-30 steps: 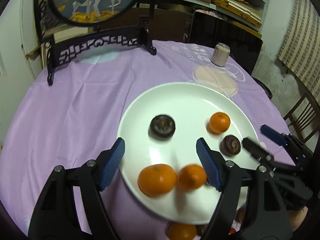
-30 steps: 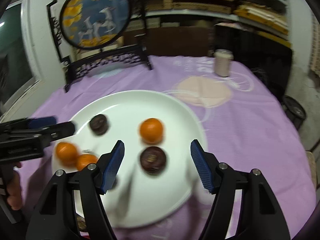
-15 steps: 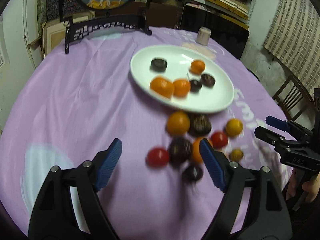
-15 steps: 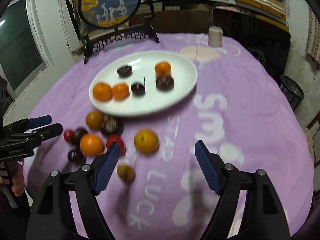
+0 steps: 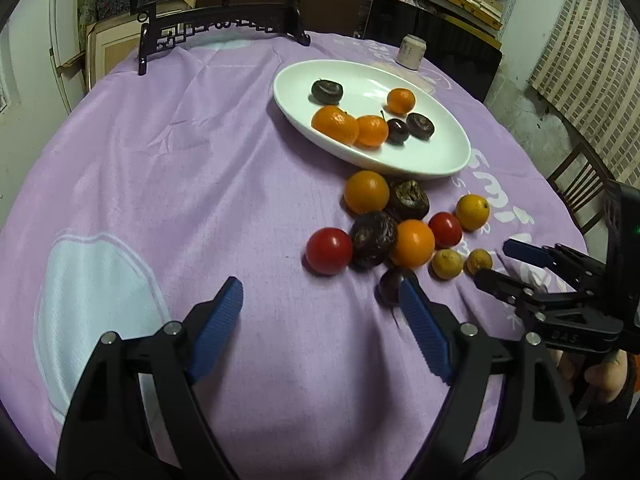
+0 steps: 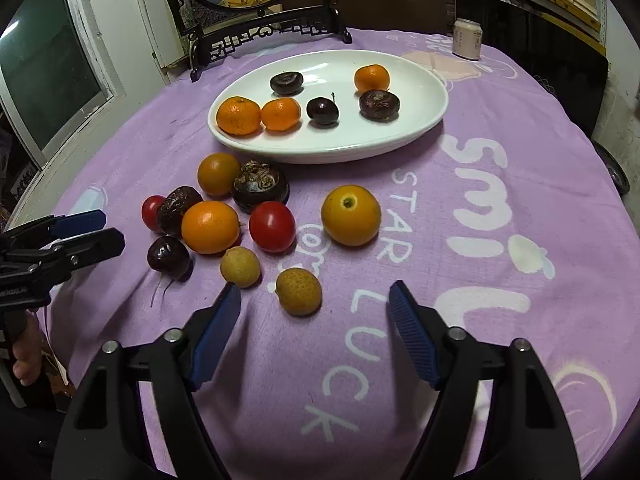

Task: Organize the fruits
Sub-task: 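Grasp a dark plum with the left tool while the right tool grasps a small yellow fruit, then place the plum and yellow fruit on the plate and open both tools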

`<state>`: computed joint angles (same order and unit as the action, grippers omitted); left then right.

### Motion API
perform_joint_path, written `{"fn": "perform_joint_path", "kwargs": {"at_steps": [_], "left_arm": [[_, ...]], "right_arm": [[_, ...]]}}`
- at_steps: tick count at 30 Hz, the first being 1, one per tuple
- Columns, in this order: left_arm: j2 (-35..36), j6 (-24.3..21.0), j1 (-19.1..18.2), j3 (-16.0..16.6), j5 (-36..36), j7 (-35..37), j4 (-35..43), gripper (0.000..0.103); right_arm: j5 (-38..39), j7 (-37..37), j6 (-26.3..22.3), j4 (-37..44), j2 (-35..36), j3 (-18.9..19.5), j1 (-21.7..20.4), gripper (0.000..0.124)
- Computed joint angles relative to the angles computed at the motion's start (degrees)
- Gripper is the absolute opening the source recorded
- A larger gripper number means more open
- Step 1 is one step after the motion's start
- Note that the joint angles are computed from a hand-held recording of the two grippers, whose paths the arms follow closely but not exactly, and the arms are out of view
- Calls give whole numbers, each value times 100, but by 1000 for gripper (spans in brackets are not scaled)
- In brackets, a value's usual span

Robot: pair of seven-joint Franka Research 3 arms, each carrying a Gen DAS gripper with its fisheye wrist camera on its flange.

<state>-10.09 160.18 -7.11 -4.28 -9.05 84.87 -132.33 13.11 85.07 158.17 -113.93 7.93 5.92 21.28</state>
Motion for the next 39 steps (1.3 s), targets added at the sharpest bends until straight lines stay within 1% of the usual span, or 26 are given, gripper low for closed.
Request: {"fn": "perform_joint_path", "kwargs": {"at_steps": [1, 2, 3, 4, 5, 8, 11, 14, 15, 16, 18, 19, 22, 23, 24, 25, 26, 27, 32, 37, 39], "left_arm": [[-11, -17, -32, 13, -55, 70, -3, 82], [-12, -24, -47, 11, -75, 100, -3, 82], [-15, -38, -78, 12, -114, 169, -4, 82], [-13, -53, -108, 14, -155, 242, 0, 82], [1, -78, -127, 2, -170, 281, 20, 82], [47, -168, -169, -29, -242, 384, 81, 82], [116, -272, -198, -82, -263, 454, 160, 82], [238, -389, -202, -127, -317, 499, 276, 80], [301, -424, -200, -148, -334, 504, 332, 74], [366, -471, -190, -169, -343, 504, 393, 66], [521, -580, -176, -216, -396, 530, 541, 54], [583, -601, -155, -251, -366, 501, 591, 52], [699, -467, -74, -370, 82, 181, 659, 52], [723, -423, -47, -398, 270, 24, 669, 48], [730, -410, -8, -424, 572, -220, 673, 36], [725, -406, 13, -433, 732, -344, 670, 29], [703, -397, 1, -414, 548, -192, 653, 29], [671, -398, -27, -383, 213, 48, 633, 29], [494, -361, -42, -339, -8, 160, 487, 29], [216, -241, -146, -213, -429, 556, 366, 29], [191, -240, -195, -140, -582, 752, 444, 29]], "right_arm": [[148, -143, -106, 77, 59, 44, -34, 41], [236, -228, -184, 138, 107, 64, -49, 39], [175, -225, -68, 129, 127, 51, -18, 38], [98, -200, -67, 172, 169, 33, 10, 35], [6, -161, -41, 193, 190, 11, 40, 26], [531, -538, -140, 205, 147, 147, -80, 26], [531, -500, -59, 119, 72, 91, -46, 26], [727, -511, -35, 10, -7, 73, -97, 26], [783, -534, -32, -21, -29, 72, -113, 26], [854, -580, -28, -53, -54, 75, -133, 26], [990, -665, -10, -132, -113, 82, -160, 26], [1041, -698, 4, -173, -142, 82, -168, 26], [1145, -752, 14, -232, -192, 74, -180, 26], [1160, -756, 20, -245, -204, 70, -180, 26], [1195, -771, 34, -277, -231, 71, -182, 26], [1217, -779, 49, -298, -249, 72, -180, 26], [1225, -781, 62, -312, -260, 71, -176, 26], [1231, -784, 72, -322, -269, 69, -173, 26], [1277, -823, 54, -297, -268, 75, -161, 26], [1233, -862, 7, -203, -276, 71, -154, 26], [1275, -939, -20, -88, -243, 79, -160, 26]]}}
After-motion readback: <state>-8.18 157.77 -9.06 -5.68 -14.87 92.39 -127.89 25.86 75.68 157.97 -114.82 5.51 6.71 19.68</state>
